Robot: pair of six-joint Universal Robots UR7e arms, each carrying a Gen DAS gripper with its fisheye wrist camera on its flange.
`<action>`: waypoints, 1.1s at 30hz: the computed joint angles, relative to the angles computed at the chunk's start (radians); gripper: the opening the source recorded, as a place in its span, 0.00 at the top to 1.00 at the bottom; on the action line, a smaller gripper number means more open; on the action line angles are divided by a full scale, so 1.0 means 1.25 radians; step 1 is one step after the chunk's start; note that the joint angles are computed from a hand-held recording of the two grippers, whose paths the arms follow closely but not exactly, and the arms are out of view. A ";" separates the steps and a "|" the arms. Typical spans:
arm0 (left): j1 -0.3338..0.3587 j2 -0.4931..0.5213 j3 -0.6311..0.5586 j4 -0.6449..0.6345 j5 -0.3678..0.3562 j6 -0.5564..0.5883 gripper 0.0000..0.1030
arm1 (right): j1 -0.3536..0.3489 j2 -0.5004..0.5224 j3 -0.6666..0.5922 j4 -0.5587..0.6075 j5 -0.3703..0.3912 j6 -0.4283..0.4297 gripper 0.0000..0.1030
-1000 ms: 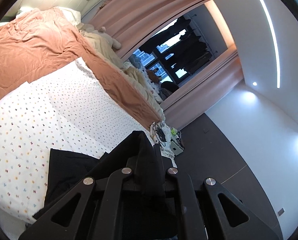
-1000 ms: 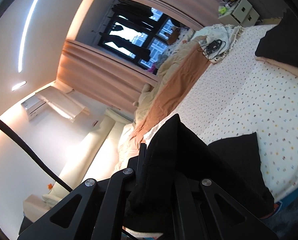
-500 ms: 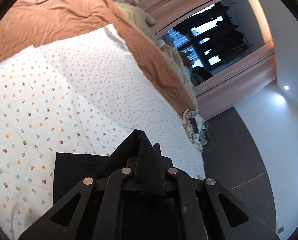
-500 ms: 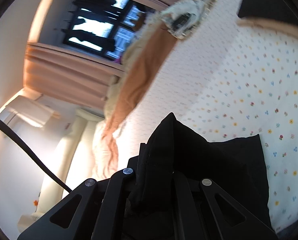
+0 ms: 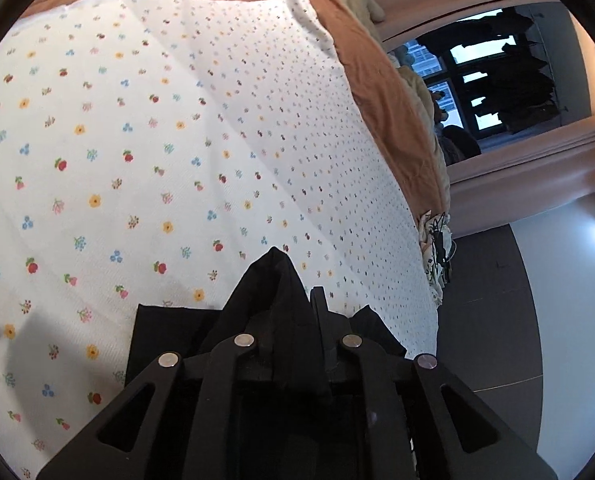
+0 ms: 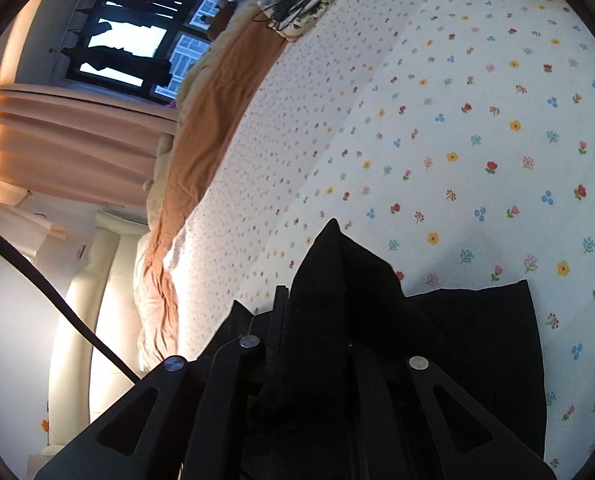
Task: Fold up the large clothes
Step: 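Lower the folded hem onto the shirt and open both grippers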
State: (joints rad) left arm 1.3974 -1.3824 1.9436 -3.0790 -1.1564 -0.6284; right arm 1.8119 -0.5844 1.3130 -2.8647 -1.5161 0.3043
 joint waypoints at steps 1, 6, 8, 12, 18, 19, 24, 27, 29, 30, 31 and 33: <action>0.000 -0.004 0.001 0.012 -0.005 -0.010 0.83 | 0.000 0.002 -0.006 0.005 0.002 -0.002 0.72; -0.035 -0.040 0.037 0.020 0.027 -0.026 0.74 | 0.018 -0.032 0.029 -0.022 -0.013 -0.003 0.32; -0.054 -0.069 0.070 0.008 0.042 -0.036 0.56 | 0.018 -0.047 0.048 -0.022 -0.018 -0.003 0.32; -0.107 -0.126 0.139 -0.057 0.105 -0.033 0.25 | 0.013 -0.106 0.125 -0.046 -0.019 -0.013 0.32; -0.199 -0.222 0.223 -0.047 0.196 -0.037 0.25 | 0.003 -0.202 0.242 -0.096 -0.010 -0.042 0.32; -0.214 -0.233 0.234 -0.048 0.212 -0.036 0.25 | 0.003 -0.215 0.258 -0.104 -0.009 -0.047 0.32; -0.286 -0.304 0.295 -0.011 0.289 -0.047 0.25 | 0.000 -0.286 0.339 -0.130 -0.018 -0.078 0.32; -0.312 -0.337 0.322 0.034 0.320 -0.058 0.25 | -0.003 -0.318 0.376 -0.143 -0.026 -0.108 0.32; -0.324 -0.353 0.344 0.043 0.336 -0.067 0.25 | -0.006 -0.336 0.398 -0.145 -0.040 -0.129 0.32; -0.327 -0.362 0.357 0.048 0.343 -0.073 0.25 | -0.006 -0.343 0.407 -0.144 -0.049 -0.138 0.32; -0.330 -0.367 0.365 0.054 0.347 -0.078 0.25 | -0.005 -0.353 0.419 -0.142 -0.062 -0.147 0.32; -0.328 -0.379 0.380 0.087 0.357 -0.092 0.25 | 0.001 -0.364 0.431 -0.132 -0.094 -0.163 0.32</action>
State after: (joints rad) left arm 0.9869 -1.8563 2.4182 -2.9701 -0.7108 -0.7433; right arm 1.8131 -1.0398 1.8515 -3.0292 -1.6341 0.1008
